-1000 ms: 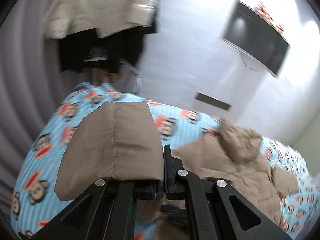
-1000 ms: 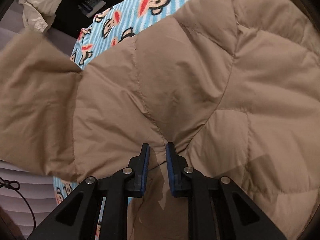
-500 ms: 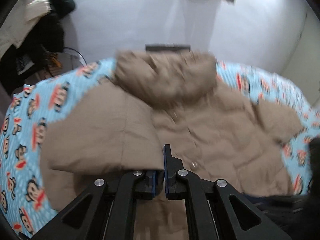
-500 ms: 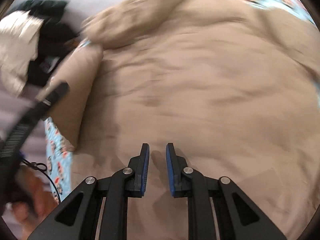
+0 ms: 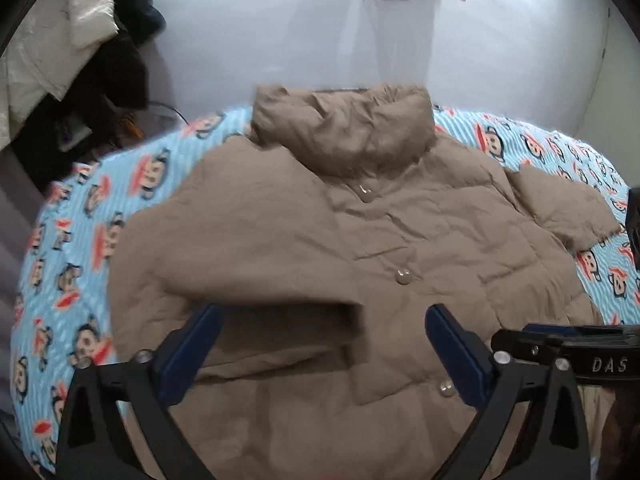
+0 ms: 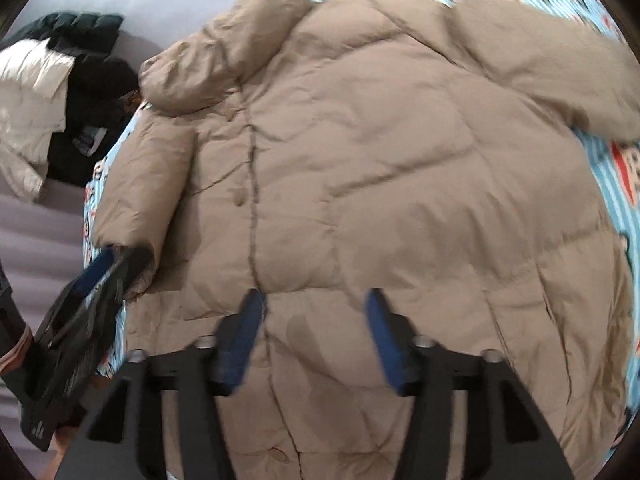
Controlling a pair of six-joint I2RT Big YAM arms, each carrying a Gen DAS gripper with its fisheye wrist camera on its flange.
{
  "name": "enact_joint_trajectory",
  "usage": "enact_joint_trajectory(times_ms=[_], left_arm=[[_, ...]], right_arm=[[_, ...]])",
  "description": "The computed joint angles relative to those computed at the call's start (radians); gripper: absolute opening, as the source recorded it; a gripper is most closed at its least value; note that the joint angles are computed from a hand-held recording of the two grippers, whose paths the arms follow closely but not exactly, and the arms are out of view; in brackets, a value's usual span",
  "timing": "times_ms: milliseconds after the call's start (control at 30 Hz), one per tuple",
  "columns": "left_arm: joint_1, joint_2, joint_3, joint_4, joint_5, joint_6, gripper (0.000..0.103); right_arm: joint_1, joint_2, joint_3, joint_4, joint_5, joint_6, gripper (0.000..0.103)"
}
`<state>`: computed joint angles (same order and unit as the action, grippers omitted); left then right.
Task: Fold large clothes
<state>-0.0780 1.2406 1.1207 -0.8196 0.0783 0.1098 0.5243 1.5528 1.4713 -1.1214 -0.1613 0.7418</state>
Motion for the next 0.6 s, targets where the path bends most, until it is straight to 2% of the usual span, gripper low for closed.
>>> enact_joint_trajectory(times_ms=[67,133,300,367,433,500,600], left_arm=[[0.019,-0.008,-0.001,-0.014,-0.02,0.012,0.102],[0.059,-0.021,-0.009,0.002,-0.039,0.005,0.102],[0.258,0.065,0.052,-0.049,-0.018,-0.109,0.102],[0.3,0.085,0.05,-0.038,-0.057,-0.113,0.102],[0.323,0.111,0.052,-0.036,-0.086,-0.101,0.102],[0.329,0.138,0.055,-0.032,-0.079,-0.097,0.102],[0.304,0.186,0.039,-0.006,-0.123,-0.095,0.102]], right_arm=[[0.01,0.012,0.029,-0.012,0.016,-0.029,0.067],[0.03,0.027,0.064,-0.019,0.052,-0.065,0.085],[0.102,0.069,0.147,-0.003,0.167,-0.211,0.086],[0.151,0.124,0.21,-0.022,0.222,-0.309,0.087],[0.198,0.193,0.282,-0.064,0.314,-0.404,0.087],[0.239,0.265,0.349,-0.074,0.42,-0.501,0.087],[0.276,0.364,0.449,-0.086,0.577,-0.627,0.086]])
